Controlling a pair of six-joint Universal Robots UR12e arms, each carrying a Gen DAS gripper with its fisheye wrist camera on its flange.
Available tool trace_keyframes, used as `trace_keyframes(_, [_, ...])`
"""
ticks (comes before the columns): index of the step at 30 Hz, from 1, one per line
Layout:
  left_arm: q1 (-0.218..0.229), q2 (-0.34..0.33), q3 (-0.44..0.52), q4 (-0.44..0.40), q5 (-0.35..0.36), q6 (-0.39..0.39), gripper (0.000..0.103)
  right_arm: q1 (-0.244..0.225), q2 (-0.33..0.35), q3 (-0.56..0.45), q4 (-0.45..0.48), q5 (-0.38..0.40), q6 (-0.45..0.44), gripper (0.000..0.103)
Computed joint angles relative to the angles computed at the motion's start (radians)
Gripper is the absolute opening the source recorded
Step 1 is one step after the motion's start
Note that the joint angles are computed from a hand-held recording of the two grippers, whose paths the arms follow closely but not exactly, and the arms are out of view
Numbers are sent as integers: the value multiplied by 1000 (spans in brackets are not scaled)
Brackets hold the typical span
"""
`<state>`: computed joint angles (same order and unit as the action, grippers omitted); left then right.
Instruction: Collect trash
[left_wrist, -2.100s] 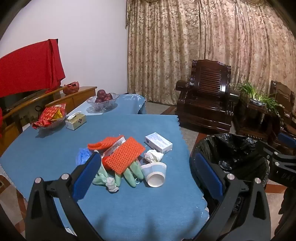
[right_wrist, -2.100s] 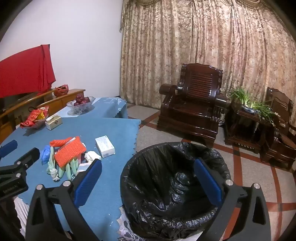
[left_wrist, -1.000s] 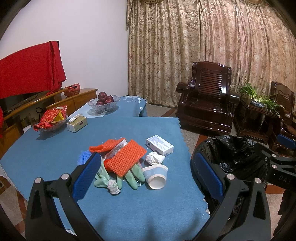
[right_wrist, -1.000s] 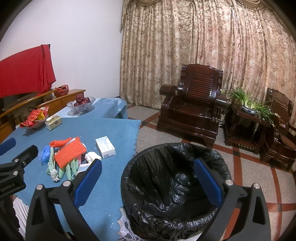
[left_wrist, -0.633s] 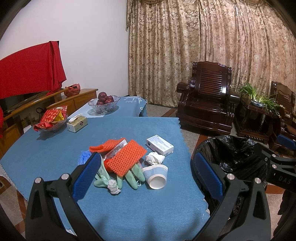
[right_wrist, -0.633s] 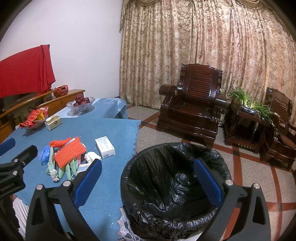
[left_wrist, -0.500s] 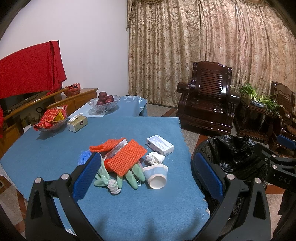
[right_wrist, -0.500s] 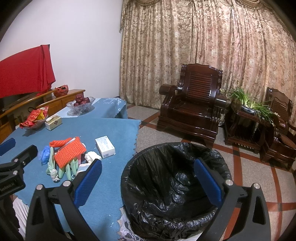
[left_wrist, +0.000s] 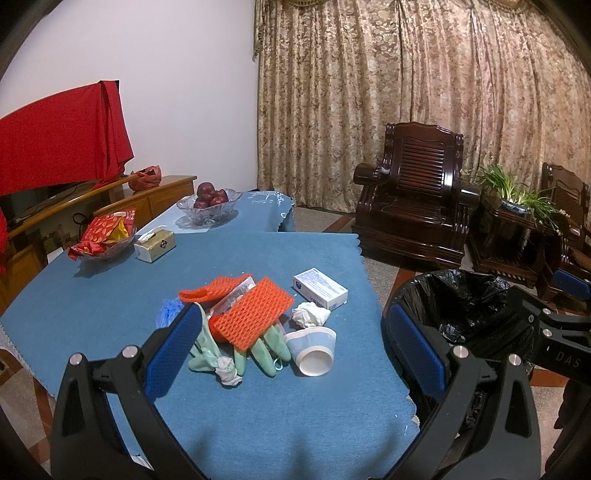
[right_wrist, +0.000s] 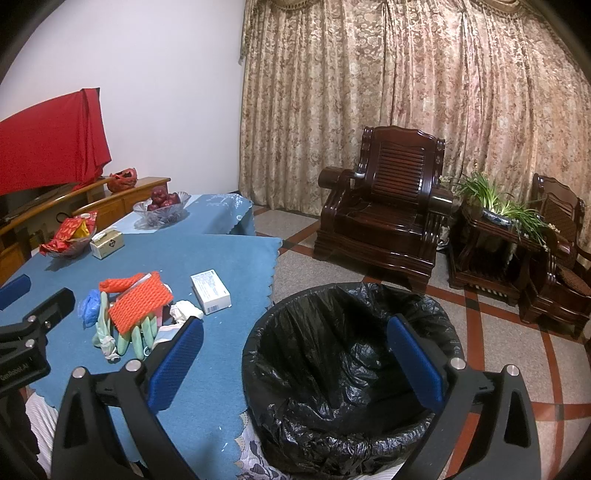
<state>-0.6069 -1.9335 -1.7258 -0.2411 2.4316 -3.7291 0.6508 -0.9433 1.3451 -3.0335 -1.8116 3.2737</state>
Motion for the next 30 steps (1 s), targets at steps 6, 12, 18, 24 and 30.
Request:
trace_keyframes(6, [1, 1, -1, 1, 1, 1, 98, 0, 0, 0, 0, -1, 2, 97])
trace_keyframes(12, [0, 1, -1, 2, 2, 0, 98, 0, 1, 0, 0, 0, 2, 97])
trace_keyframes(18, [0, 0, -1, 1, 1, 0, 98, 1, 1, 0, 1, 0, 2, 97])
trace_keyframes(24, [3, 17, 3, -16, -1, 2, 98, 1, 2, -2, 3, 0, 3, 97])
trace_keyframes(30, [8, 32, 1, -24, -4, 8, 98, 0, -1, -1, 3, 3, -2, 97])
